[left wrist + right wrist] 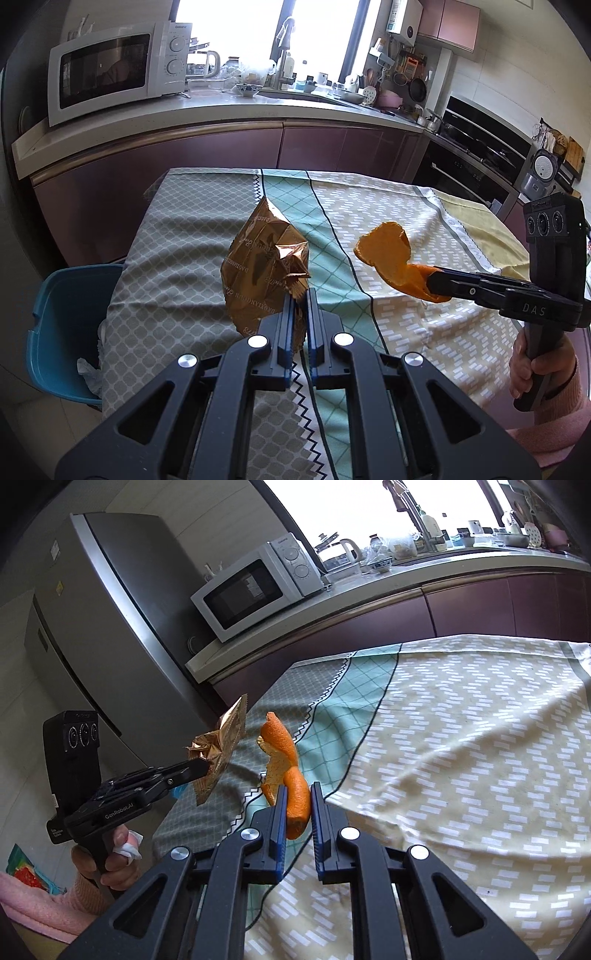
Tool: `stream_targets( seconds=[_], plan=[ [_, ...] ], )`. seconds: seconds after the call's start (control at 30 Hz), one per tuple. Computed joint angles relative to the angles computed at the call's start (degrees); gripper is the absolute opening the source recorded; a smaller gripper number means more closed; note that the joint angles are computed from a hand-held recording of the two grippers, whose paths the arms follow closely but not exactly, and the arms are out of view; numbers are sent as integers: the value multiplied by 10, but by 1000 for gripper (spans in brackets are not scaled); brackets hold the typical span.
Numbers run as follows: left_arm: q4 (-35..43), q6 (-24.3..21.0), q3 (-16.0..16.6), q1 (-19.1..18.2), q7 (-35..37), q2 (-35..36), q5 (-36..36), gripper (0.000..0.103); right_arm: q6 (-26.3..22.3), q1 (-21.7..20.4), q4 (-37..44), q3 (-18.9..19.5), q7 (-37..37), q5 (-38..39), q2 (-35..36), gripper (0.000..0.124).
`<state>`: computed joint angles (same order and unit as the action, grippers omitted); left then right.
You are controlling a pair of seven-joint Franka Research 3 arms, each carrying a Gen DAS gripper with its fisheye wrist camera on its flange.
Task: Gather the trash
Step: 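Carry the gold wrapper and orange peel over the teal bin with both grippers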
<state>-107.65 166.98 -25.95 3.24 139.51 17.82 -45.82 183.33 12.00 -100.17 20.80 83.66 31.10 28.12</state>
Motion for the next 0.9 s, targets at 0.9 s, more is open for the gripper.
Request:
stream_targets(
  seconds=[0.9],
  plan=[
    [-45, 34, 40, 0, 39, -49, -64, 7, -91, 45, 154, -10, -65, 25, 86, 11]
  ],
)
